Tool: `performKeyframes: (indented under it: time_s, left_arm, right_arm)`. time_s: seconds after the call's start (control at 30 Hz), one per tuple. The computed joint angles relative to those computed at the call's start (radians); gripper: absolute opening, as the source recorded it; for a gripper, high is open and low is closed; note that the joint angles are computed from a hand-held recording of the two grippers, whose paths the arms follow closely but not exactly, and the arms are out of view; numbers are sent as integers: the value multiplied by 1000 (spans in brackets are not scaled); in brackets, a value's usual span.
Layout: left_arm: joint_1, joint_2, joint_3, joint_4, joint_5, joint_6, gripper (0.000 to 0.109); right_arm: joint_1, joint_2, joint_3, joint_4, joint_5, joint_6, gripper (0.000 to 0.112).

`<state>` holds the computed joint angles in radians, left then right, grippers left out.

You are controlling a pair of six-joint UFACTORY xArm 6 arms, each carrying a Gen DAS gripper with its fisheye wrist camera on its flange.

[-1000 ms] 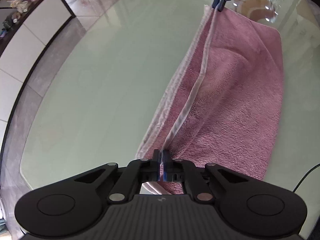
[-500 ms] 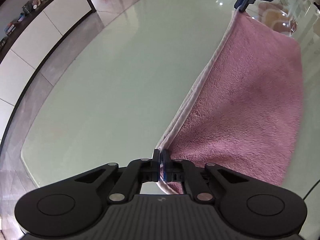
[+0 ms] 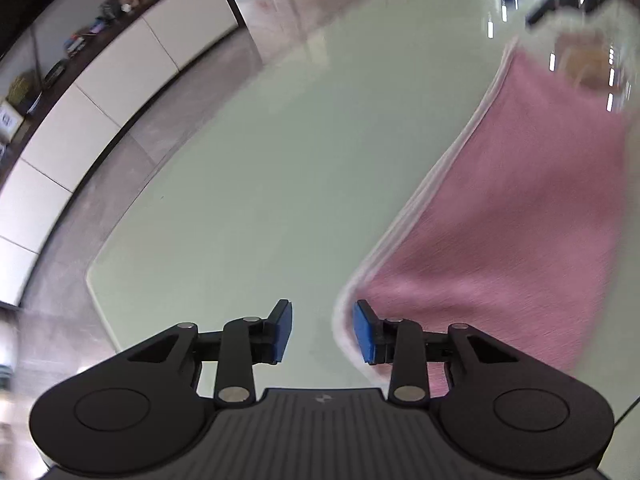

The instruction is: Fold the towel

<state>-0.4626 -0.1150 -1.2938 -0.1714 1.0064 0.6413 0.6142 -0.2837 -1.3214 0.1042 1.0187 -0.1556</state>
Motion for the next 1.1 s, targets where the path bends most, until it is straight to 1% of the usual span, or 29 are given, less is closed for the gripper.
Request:
performKeyframes:
  time_s: [0.03,0.1,0.13,0.17,0.2,0.23,0.27,0.33,0.37,0.4,0.43,0.47,0.5,0.53,0.6,0.67,0.7,0.77,0.87,0.9,0.97,1.07,1.1]
  left_arm:
    - [-13,-49,51,-72,-4,47,38]
    - [-46,-104,122,-136,-26,116,44]
    - [-75,-124,166,-155,-64,137,48]
    - [-98,-134,202,-146,-105,125,56]
    - [-112,-135,224,-116,-127,88,64]
    - [-126,-134,244,-82,-145,47,64]
    - [-132,-127,252,-39,-132,10,64]
    - [-124,-140,270,-35,-131,-11,67]
    - [-113,-151,279,-45,-126,-23,70]
    - [-102,-162,287,-54,-120,-35,71]
    - [-88,-167,276,-38,-87,-78,71]
    - [-85,-171,272,-19,-83,-103,69]
    - [-81,-175,270,-7,-85,-117,62]
    - [-83,-193,275,-38,-103,-129,61]
    - [-96,-223,287,-112,-139,-139,63]
    - [-170,-223,294,-107,-202,-188,66]
    - [-196,-220,296,-92,-216,-201,66]
    - [-273,-182,294,-39,-260,-240,66]
    - [-325,-132,294,72,-292,-372,66]
    - [-329,-128,294,77,-296,-388,67]
    - [-321,-141,310,50,-312,-406,69]
    - [-296,-170,330,7,-299,-382,69]
    - [-284,-191,349,-5,-294,-362,69]
  right_arm:
    - [19,-35,44,34,-24,-21,33]
    - [72,-94,136,89,-79,-28,34]
    - [107,-110,183,68,-113,22,34]
    - [129,-117,207,43,-123,63,33]
    - [142,-119,218,24,-121,89,33]
    - [160,-126,240,2,-112,118,33]
    - [173,-130,251,-18,-93,134,33]
    - [196,-142,265,-90,-30,154,33]
    - [202,-157,277,-115,-17,164,33]
    - [207,-175,291,-135,-13,176,33]
    - [212,-186,288,-159,-6,206,33]
    - [218,-193,277,-184,4,242,33]
    - [213,-197,272,-190,3,247,34]
    - [214,-203,273,-191,-23,261,34]
    - [241,-195,280,-208,-121,321,35]
    - [271,-162,280,-246,-183,368,35]
    - [284,-141,279,-262,-211,389,36]
    - [312,-83,282,-293,-293,451,36]
    - [322,-42,295,-288,-351,475,36]
    - [323,-49,303,-290,-346,475,36]
    - [317,-74,326,-288,-329,475,38]
    - [304,-121,364,-292,-310,456,41]
    - [301,-130,371,-295,-303,449,43]
